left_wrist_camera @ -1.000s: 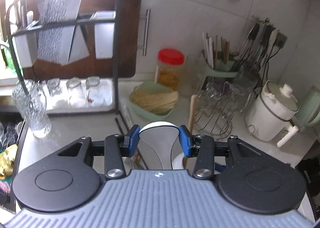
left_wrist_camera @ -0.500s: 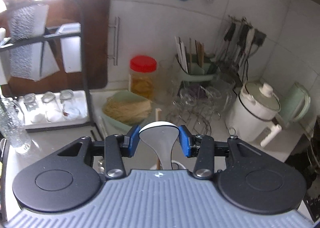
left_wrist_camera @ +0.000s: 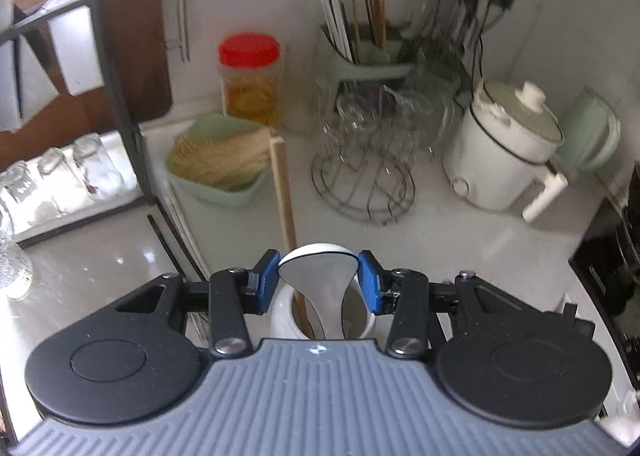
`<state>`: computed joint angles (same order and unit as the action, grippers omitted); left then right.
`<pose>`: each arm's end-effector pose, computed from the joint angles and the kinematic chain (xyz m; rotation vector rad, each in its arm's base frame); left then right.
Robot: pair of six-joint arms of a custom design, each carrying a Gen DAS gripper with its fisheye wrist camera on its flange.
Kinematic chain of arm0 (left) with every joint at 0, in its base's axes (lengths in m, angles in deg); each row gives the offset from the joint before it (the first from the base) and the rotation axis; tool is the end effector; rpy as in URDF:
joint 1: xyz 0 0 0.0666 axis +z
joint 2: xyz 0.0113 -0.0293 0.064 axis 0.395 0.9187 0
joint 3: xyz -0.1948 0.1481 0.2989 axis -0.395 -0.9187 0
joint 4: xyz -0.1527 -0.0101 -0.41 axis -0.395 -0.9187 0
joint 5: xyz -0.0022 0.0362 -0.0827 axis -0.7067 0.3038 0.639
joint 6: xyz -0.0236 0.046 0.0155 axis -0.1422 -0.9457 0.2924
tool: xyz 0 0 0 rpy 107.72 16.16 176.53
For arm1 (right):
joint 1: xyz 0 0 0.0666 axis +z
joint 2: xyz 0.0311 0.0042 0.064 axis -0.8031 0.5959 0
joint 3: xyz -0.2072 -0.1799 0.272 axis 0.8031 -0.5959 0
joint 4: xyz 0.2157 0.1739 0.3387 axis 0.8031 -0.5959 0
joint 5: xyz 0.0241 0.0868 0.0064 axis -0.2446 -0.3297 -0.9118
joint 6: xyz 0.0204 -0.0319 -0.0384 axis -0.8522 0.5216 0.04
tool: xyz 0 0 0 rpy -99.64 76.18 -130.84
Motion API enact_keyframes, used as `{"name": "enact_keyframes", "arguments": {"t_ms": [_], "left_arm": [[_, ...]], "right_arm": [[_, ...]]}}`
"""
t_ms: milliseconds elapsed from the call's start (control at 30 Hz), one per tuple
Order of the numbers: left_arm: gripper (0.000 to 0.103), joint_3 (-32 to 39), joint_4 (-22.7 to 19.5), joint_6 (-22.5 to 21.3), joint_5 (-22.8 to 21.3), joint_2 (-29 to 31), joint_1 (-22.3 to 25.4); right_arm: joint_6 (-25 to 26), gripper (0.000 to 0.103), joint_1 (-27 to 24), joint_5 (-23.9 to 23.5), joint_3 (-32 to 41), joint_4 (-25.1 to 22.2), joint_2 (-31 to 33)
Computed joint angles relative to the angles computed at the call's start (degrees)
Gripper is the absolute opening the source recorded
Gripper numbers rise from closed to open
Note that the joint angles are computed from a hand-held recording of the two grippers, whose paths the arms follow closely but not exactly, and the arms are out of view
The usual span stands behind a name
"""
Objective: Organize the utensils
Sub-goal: 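Lower the white spoon into the mug and open the left tool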
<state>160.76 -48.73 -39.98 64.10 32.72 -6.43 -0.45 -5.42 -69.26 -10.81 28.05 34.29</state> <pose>0.4006 -0.2266 0.5711 0.2056 2.4626 -0.2958 0.3179 0.3385 0.4837 -0.5914 2.1946 0.2428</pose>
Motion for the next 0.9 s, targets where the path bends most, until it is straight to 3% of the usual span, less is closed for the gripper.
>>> {"name": "enact_keyframes", "arguments": {"t_ms": [133,433,900], "left_arm": [[0.048,1.8,-3.4,-0.2,3.2,2.3,0.7],[0.048,5.8,-9.8,-1.3,5.6,6.8,0.8],[0.048,9.7,-15.5,-1.6,9.2,11.1,1.4]], "right_arm": [[0.2,0.087,0.1,-0.1,-0.3,0.3,-0.2],[0.2,0.087,0.1,0.0,-0.9,1.5,-0.5],[1.0,0.087,-0.1,-0.6,-1.2,2.1,-0.7]]}}
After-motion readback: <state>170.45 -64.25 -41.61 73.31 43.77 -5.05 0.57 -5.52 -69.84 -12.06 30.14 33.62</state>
